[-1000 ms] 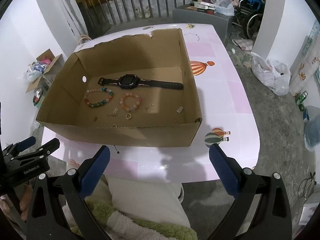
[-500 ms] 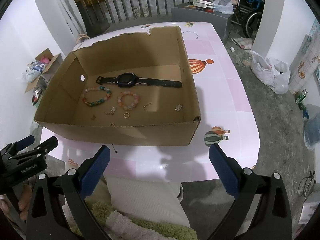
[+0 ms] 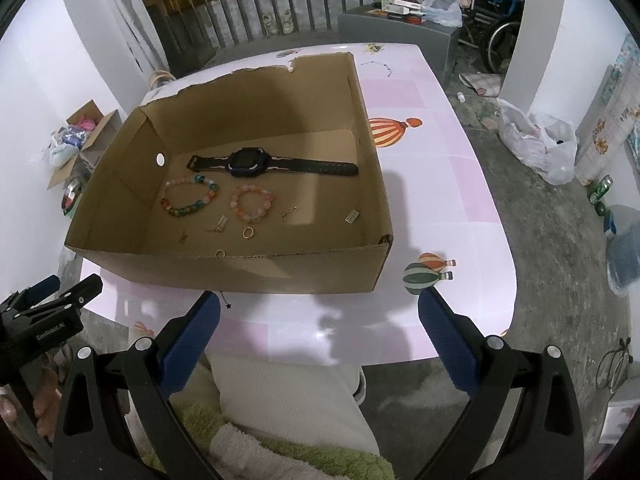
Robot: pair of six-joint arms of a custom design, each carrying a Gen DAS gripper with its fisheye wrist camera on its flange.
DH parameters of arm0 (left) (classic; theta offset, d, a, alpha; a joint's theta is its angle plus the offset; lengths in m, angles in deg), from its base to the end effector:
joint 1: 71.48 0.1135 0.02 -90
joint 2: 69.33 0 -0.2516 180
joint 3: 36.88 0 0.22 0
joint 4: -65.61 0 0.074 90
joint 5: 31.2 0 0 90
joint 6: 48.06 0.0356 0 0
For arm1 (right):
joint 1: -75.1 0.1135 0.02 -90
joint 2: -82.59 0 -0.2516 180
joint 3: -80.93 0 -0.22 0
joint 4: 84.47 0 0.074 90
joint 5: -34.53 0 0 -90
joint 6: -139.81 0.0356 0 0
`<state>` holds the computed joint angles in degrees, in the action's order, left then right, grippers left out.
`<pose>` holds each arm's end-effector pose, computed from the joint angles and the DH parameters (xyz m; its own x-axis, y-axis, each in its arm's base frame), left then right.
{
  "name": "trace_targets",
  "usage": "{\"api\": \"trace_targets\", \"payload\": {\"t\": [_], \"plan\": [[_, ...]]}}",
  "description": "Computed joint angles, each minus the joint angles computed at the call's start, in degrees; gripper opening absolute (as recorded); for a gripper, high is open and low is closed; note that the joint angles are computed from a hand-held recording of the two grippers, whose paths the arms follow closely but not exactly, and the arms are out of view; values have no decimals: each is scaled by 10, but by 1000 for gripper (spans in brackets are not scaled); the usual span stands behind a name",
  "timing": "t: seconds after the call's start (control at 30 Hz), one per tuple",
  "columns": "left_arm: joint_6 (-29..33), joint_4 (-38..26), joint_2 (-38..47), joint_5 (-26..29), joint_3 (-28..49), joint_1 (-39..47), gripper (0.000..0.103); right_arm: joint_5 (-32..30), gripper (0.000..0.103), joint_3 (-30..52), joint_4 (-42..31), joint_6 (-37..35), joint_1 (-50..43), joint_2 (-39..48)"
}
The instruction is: Organize jewelry
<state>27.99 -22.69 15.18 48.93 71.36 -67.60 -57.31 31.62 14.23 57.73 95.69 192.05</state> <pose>0.2432 0.0226 0.3540 -0.8407 -0.2951 -0.4541 -0.3532 0.9344 0.0467 0.3399 0.1289 0.3354 -0.8540 -0.1737 -0.4903 -0.2512 0.9631 0.0963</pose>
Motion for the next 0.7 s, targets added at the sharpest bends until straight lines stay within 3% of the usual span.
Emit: {"api": "trace_targets", "payload": {"t": [0.7], "plan": [[10,17,-22,-13,-28,20,94,2,96,-1,3,1,-1,-1]]}}
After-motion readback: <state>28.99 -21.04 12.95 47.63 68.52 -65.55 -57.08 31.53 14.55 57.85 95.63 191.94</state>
